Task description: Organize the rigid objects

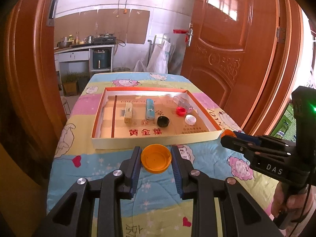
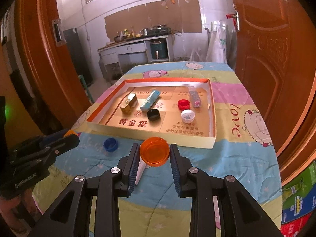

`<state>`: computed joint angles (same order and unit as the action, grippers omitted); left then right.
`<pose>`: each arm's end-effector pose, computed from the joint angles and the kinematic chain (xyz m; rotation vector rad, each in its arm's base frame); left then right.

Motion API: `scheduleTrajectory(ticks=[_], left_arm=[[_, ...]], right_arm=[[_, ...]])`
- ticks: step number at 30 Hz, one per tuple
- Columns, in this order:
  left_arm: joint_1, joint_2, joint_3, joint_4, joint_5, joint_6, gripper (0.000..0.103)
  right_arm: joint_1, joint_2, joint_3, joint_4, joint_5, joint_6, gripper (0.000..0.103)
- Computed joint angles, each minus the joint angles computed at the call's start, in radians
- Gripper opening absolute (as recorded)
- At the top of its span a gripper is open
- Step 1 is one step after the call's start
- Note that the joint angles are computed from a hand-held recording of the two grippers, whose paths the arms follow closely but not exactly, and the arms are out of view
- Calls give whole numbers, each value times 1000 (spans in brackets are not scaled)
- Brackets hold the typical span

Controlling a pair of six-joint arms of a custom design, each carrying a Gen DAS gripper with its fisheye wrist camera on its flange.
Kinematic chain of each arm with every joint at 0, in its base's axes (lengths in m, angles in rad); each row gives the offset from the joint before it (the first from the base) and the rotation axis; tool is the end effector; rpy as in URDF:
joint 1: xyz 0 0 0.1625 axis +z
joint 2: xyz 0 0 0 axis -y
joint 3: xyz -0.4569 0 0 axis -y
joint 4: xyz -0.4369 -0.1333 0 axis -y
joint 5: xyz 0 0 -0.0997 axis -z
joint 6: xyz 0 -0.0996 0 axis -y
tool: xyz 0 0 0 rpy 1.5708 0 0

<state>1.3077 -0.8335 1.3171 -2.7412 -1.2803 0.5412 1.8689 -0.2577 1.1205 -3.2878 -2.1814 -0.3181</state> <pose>-0.0600 -0.8450 0.2870 0.9032 2.4751 -0.8784 0.3234 -0.7930 -0.0314 0.3882 -2.3221 1.0532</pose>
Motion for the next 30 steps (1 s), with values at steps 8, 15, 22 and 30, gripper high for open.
scheduleTrajectory(ticks=[8, 15, 22, 30], left_arm=[[-4, 36, -51, 21, 21, -13, 31], [-4, 68, -103, 46, 34, -19, 31], [-1, 114, -181, 81, 41, -28, 31], [2, 170, -275, 127, 46, -34, 31]], right_arm=[[-15, 1, -23, 33, 10, 7, 31], [-26, 11, -59, 64, 16, 8, 31], [-32, 19, -90, 91, 22, 8, 31], [-46, 38, -167, 160, 28, 9, 31]])
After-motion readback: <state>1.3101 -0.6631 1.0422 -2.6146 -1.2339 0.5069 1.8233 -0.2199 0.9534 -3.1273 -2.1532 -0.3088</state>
